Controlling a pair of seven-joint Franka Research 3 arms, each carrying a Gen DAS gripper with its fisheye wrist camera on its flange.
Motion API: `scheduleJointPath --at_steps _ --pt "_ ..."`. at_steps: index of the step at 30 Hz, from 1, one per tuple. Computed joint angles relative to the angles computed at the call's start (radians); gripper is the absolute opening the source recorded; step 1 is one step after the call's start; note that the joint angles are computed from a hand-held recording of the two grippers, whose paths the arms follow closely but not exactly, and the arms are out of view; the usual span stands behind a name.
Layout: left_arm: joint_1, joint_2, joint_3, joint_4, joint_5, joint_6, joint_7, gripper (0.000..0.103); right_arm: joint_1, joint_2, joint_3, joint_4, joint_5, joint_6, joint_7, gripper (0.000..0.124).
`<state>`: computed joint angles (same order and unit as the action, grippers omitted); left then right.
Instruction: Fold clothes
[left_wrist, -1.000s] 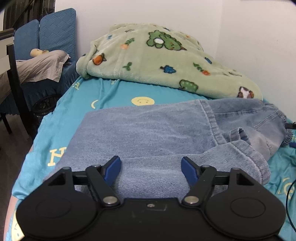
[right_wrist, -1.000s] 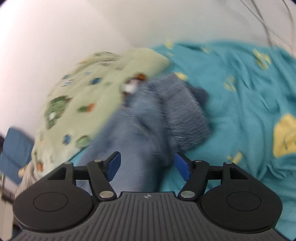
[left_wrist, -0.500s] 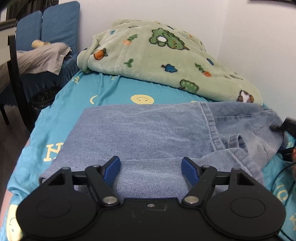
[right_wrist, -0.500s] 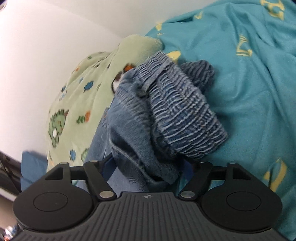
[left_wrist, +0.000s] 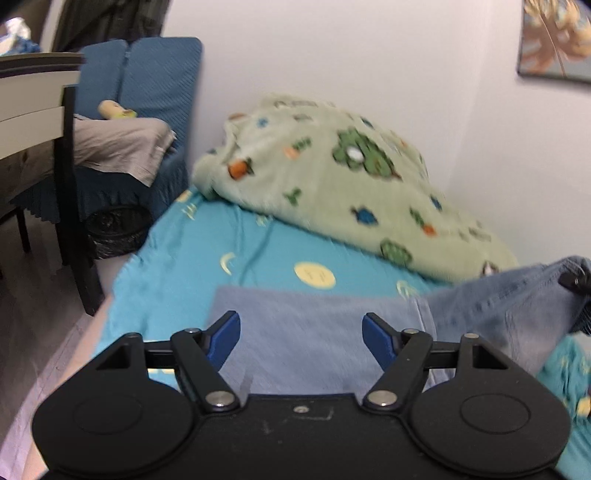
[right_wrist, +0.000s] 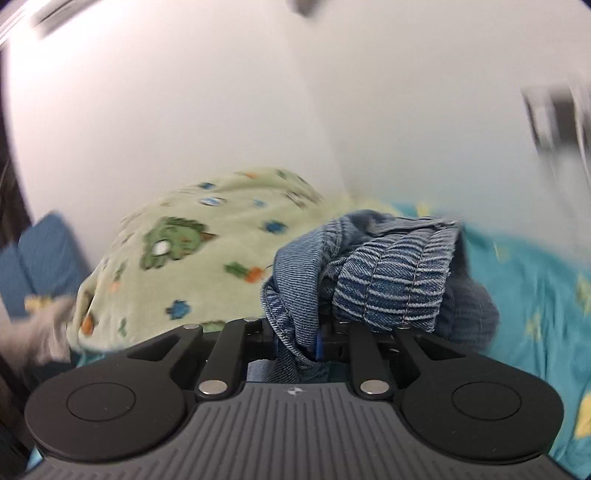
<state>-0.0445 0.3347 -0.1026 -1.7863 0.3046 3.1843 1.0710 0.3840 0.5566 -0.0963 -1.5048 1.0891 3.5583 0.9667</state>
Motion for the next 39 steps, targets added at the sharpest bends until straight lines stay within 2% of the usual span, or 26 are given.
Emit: scheduleJointPath --at_steps 1,5,7,11,13,16,17,18,20,25,27,28,29,30,34,36,39 --pt "0.005 -0.003 0.002 -0.001 -0.007 0.009 -0.007 0.07 0.038 0.003 -0.02 0.008 -0.003 0.019 -0.051 0.017" --pt "0.035 -0.012 -0.011 -0.009 -0.023 0.023 -0.017 0.07 0.086 0.021 0.027 0.018 -0.146 0.093 -0.176 0.016" --pt "0.076 -0.016 -0.05 -0.014 -0.036 0.02 -0.001 0.07 0.107 0.035 0.052 0.025 -0.199 0.095 -0.234 0.016" --pt "0.19 -0.029 -0.166 -0.04 -0.083 0.047 0.046 0.07 0.189 0.086 0.017 0.067 -0.192 0.013 -0.39 0.016" --pt "0.243 -0.034 -0.214 -0.056 -0.101 0.059 0.057 0.07 0.251 0.103 -0.04 0.067 -0.171 -0.049 -0.453 0.016" --pt "0.304 -0.033 -0.27 -0.062 -0.119 0.069 0.061 0.07 0.412 0.15 -0.248 0.065 -0.15 -0.178 -0.513 0.016" --pt "0.322 -0.031 -0.287 -0.062 -0.122 0.069 0.061 0.07 0.437 0.158 -0.283 0.054 -0.167 -0.207 -0.513 0.016" --pt "0.343 -0.026 -0.307 -0.057 -0.123 0.063 0.064 0.07 0.45 0.162 -0.303 0.044 -0.188 -0.228 -0.511 0.016" --pt "0.425 -0.013 -0.397 -0.056 -0.136 0.055 0.089 0.07 0.47 0.16 -0.325 0.017 -0.23 -0.237 -0.509 0.016" --pt "0.502 0.011 -0.486 -0.052 -0.162 0.041 0.125 0.07 0.517 0.148 -0.4 -0.011 -0.277 -0.292 -0.427 0.021" --pt "0.551 0.027 -0.545 -0.05 -0.18 0.031 0.145 0.07 0.587 0.161 -0.491 -0.021 -0.298 -0.328 -0.367 0.022" --pt "0.574 0.036 -0.572 -0.048 -0.191 0.023 0.155 0.07 0.597 0.147 -0.499 -0.041 -0.323 -0.33 -0.349 0.028" --pt "0.594 0.044 -0.598 -0.046 -0.204 0.015 0.166 0.07 0.584 0.118 -0.472 -0.061 -0.329 -0.33 -0.37 0.032" --pt "0.614 0.052 -0.622 -0.044 -0.218 0.008 0.178 0.07 0.554 0.066 -0.412 -0.107 -0.342 -0.309 -0.398 0.039" --pt "0.698 0.084 -0.727 -0.046 -0.284 -0.019 0.234 0.071 0.436 -0.095 -0.236 -0.247 -0.387 -0.286 -0.435 0.043" --pt "0.736 0.105 -0.781 -0.045 -0.317 -0.033 0.264 0.071 0.363 -0.167 -0.146 -0.303 -0.376 -0.297 -0.417 0.052" --pt "0.759 0.121 -0.822 -0.051 -0.357 -0.041 0.293 0.072 0.228 -0.2 0.02 -0.33 -0.321 -0.247 -0.354 0.054"
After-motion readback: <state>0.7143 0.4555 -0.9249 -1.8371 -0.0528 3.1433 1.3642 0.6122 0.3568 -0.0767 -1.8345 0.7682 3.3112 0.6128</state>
